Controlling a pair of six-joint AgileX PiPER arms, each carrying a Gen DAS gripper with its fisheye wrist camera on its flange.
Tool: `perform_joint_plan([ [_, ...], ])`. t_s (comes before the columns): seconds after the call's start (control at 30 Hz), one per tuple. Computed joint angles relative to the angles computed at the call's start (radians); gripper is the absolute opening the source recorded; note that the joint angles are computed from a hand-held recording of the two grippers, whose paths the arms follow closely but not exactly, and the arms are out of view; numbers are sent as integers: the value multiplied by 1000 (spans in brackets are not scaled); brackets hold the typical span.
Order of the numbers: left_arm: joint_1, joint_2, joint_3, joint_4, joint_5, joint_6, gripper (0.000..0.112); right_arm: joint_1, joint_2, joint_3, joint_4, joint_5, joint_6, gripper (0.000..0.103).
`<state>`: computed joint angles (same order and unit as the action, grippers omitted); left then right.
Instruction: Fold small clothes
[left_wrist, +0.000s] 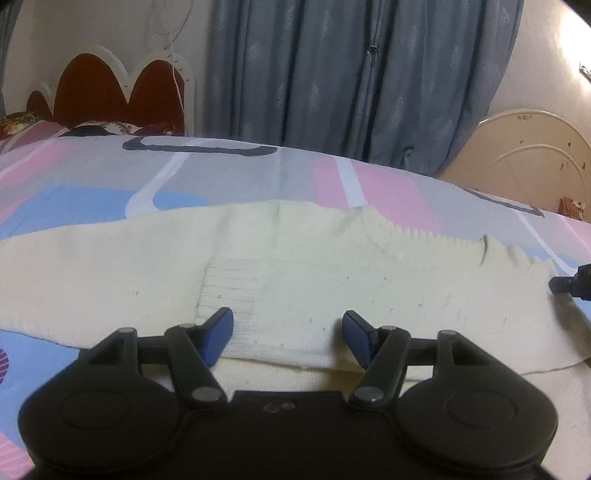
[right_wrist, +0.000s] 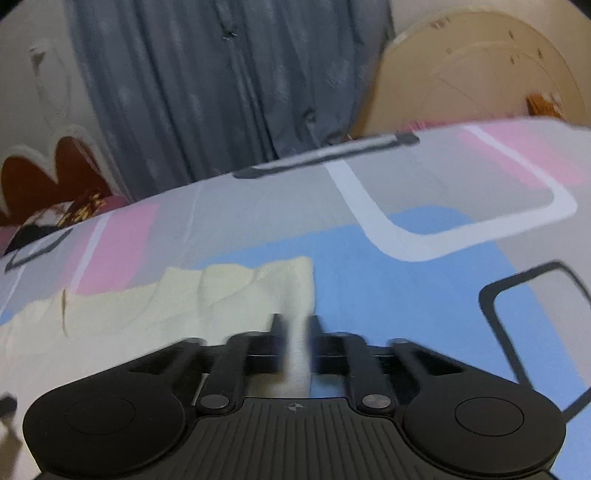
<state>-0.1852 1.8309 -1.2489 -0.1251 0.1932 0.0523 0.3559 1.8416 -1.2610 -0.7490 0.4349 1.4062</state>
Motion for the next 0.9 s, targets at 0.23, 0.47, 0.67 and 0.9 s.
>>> perform_joint_plan([
  [0.23,-7,8,-29,55,23,-43,69,85,5,-13,-213,179,89,7],
  [0.47,-24,29,-47,193,35,-160,73,104,8,-6,-130,138,12,10],
  [0.67,-4,-27,-40,105,95,-141,90,150,-93,50,-128,141,61,13],
  [0.9,-5,-14,-92,136,262,-152,90,274,-41,4,-73,247,-55,50],
])
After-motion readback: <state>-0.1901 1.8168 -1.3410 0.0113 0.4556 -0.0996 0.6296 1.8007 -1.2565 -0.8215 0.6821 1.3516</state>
